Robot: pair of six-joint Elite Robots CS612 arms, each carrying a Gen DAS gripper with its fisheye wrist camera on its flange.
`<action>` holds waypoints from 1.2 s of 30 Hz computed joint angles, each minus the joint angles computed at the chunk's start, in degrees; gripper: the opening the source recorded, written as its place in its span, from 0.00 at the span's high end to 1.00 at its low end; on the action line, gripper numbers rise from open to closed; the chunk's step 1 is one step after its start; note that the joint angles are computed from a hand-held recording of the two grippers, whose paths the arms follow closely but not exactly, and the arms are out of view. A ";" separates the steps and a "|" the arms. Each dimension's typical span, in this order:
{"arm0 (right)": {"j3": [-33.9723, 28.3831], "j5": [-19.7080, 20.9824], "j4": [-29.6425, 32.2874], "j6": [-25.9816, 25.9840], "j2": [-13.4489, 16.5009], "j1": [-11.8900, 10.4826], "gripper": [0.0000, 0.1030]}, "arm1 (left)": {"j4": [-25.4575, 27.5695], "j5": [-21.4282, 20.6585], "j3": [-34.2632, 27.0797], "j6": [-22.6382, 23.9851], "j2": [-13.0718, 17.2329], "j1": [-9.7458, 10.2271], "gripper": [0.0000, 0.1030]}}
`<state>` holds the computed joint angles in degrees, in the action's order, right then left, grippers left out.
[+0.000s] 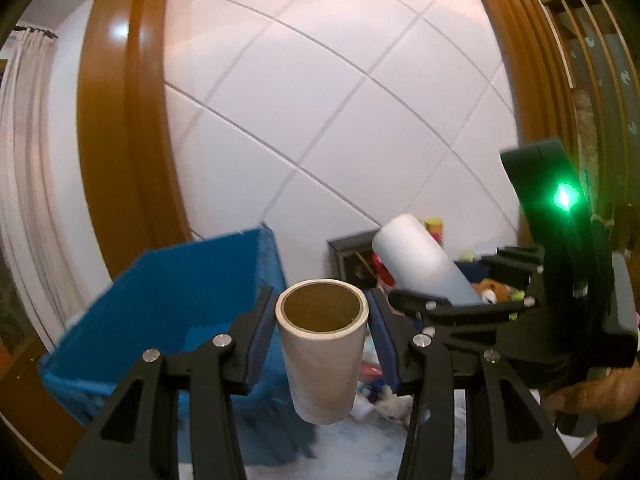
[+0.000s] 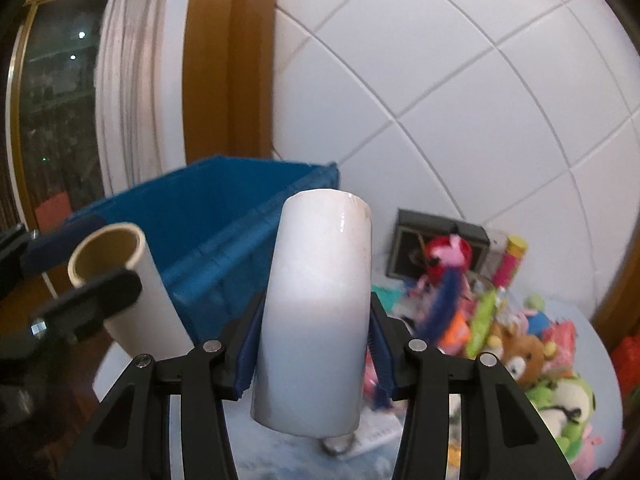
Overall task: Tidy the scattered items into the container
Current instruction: 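Lift both paper rolls and carry them over the blue crate, then open both tools to drop the paper rolls into the crate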
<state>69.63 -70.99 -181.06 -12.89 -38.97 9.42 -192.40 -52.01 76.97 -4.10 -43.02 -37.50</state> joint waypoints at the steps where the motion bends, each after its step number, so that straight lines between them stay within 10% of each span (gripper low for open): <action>1: -0.71 -0.04 -0.04 0.17 0.22 0.48 0.54 | -0.59 0.22 0.20 0.59 -0.34 0.45 0.56; 22: -21.80 -4.86 11.40 2.89 10.40 8.67 0.54 | 0.55 2.77 2.58 -2.32 -1.91 10.17 0.56; 36: -29.97 -7.17 18.43 2.25 14.99 10.37 0.54 | 3.12 0.81 1.17 -5.88 -0.07 12.42 0.56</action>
<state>39.66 -78.15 -162.62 -10.63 -23.99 19.79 -189.28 -51.20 78.13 -9.98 -43.09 -25.08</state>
